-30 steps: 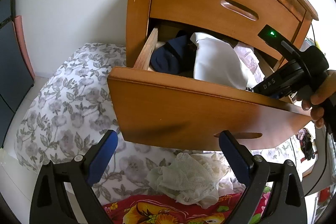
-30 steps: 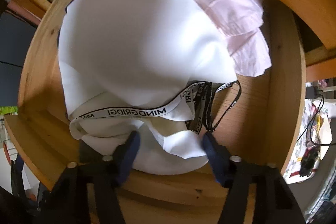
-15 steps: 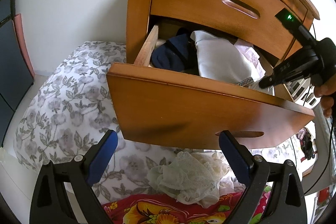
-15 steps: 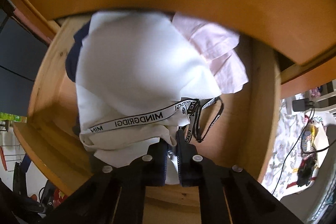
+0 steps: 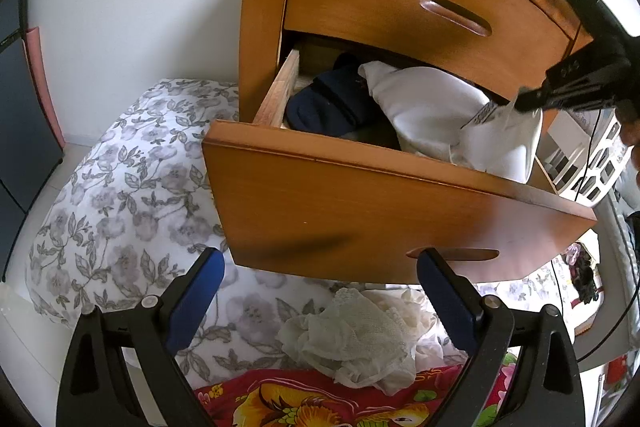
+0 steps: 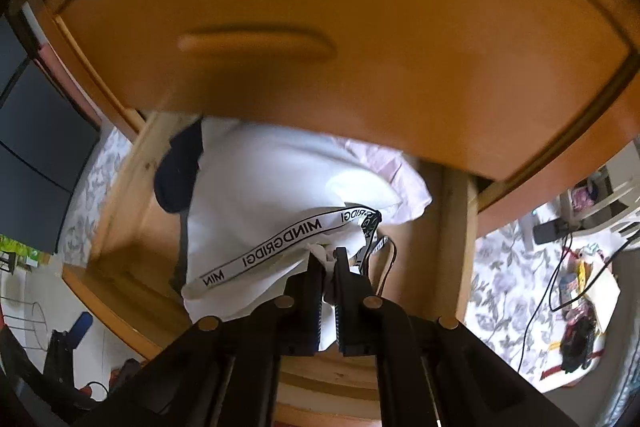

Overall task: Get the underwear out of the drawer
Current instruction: 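Lift the white shirt up out of the drawer with the right tool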

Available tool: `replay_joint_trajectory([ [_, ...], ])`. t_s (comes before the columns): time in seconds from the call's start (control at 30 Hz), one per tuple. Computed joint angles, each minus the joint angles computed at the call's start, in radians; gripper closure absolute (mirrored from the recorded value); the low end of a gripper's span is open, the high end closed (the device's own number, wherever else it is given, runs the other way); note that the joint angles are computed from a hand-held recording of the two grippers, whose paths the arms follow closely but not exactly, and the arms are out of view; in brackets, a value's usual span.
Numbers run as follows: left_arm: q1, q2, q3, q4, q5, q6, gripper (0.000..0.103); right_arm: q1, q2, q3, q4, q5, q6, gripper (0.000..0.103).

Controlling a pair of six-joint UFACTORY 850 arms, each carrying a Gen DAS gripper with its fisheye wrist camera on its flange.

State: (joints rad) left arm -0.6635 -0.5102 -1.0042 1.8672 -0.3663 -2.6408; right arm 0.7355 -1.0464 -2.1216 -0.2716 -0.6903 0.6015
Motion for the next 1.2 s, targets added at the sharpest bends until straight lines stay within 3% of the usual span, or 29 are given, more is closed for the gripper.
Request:
replay_joint_trajectory([
  [0.17, -0.002, 0.01, 0.007, 0.013, -0.005, -0.014, 0.006, 0.0, 0.045, 0.037, -0.092, 0.054, 0.069, 0.099],
  [0.37, -0.005, 0.027, 0.02, 0.032, -0.016, -0.035, 0.006, 0.02, 0.082, 0.048, -0.209, 0.058, 0.153, 0.099],
  [1.2, -0.029, 0.128, 0.11, 0.14, -0.096, -0.166, 0.006, 0.121, 0.251, 0.116, -0.581, -0.015, 0.434, 0.099],
])
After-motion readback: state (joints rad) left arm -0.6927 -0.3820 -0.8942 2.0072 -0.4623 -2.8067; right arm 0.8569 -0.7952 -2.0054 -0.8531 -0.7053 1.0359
